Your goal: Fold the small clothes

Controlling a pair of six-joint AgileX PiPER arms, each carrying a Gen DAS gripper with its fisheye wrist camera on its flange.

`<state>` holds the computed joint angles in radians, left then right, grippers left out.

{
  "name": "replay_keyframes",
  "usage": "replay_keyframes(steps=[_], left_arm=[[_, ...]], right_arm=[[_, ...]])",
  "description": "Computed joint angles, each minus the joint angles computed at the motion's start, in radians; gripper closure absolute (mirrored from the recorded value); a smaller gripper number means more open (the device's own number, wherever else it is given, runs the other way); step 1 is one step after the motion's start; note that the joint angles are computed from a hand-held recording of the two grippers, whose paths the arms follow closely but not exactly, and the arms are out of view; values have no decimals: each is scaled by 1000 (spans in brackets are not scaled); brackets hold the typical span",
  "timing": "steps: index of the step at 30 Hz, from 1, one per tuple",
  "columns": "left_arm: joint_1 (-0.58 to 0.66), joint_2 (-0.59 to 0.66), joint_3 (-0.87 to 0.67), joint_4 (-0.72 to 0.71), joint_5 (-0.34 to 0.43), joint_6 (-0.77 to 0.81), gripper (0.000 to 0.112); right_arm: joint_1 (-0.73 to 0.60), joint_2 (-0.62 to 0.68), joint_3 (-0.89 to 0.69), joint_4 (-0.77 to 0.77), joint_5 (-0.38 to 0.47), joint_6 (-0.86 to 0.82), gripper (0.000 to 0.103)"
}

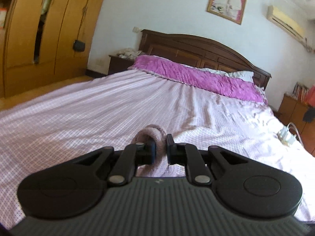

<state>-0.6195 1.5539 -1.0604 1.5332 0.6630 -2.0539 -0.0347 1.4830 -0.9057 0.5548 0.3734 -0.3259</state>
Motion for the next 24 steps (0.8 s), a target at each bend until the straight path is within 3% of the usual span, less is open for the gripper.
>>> replay_keyframes(steps=[5, 14, 19, 24], left_arm=[[-71, 45, -62, -67, 28, 33, 99], [-163, 131, -172, -51, 17, 15, 99], [-198, 213, -233, -99, -41, 36, 99], [-227, 297, -288, -232, -42, 200, 99]], right_arm=[[-29, -11, 7, 58, 10, -61, 16], [-75, -25, 21, 149, 25, -151, 16], [-109, -37, 30, 192, 43, -206, 16], [-149, -43, 41, 223, 55, -254, 16]])
